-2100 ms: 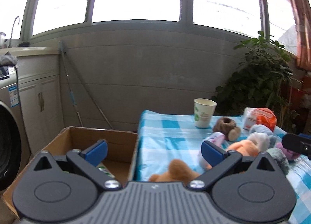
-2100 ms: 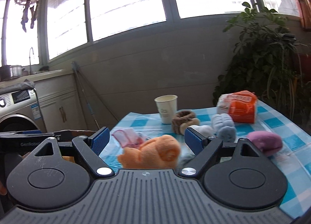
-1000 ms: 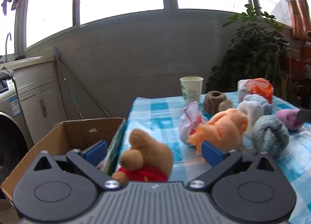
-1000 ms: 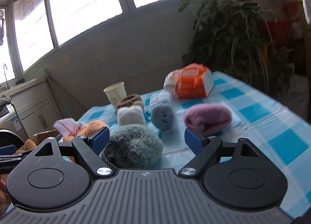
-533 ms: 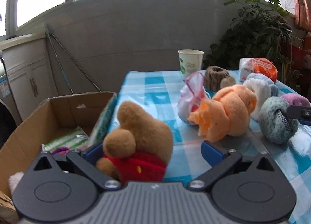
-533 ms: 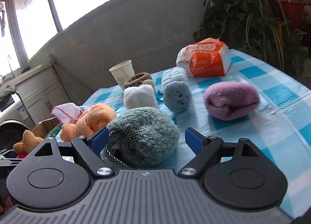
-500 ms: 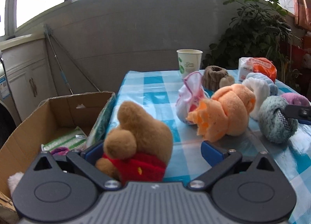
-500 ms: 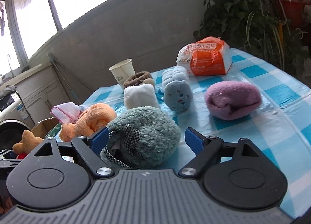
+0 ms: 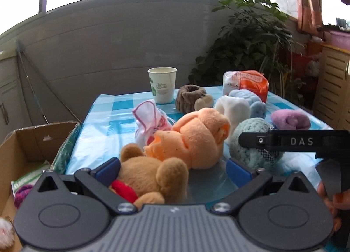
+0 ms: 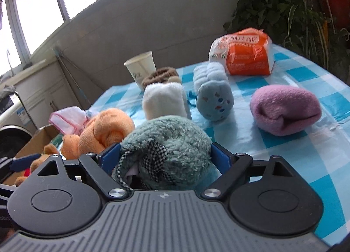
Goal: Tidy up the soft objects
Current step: 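Grasp the brown teddy bear with left gripper while right grasps the green fuzzy ball, then carry the teddy bear and green fuzzy ball over the cardboard box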
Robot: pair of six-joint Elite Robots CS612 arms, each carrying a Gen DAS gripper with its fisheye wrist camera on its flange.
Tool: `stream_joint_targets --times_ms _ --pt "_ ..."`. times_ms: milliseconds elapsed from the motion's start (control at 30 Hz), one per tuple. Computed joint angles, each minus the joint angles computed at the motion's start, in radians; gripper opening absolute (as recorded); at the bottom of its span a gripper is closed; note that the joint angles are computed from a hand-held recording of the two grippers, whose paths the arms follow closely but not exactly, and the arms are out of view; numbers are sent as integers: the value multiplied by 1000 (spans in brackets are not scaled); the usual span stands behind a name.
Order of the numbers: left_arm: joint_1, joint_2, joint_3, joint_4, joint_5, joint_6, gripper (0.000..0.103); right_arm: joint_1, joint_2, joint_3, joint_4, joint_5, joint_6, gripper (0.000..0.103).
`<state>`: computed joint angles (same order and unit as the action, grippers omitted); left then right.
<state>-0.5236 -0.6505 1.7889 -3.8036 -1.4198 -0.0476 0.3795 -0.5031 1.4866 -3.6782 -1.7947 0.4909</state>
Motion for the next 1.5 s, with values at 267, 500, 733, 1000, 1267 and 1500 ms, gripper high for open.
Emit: stream_joint_targets --times_ms 267,500,733,1000,1267,1500 --pt "23 -6 3 42 32 -20 102 -5 -4 -4 42 35 3 103" --pt "29 2 -7 87 44 5 100 -5 -1 -9 36 30 8 103" --pt "33 1 -10 120 52 -16 73 -1 2 -9 21 15 5 101" --pt "45 3 -10 118 11 -52 67 2 4 -9 4 11 -9 93" --pt "52 3 -8 106 -23 -82 66 17 8 -9 -27 -73 -13 90" --pt "53 1 -2 85 -41 -97 66 35 8 -4 -40 -145 -23 88"
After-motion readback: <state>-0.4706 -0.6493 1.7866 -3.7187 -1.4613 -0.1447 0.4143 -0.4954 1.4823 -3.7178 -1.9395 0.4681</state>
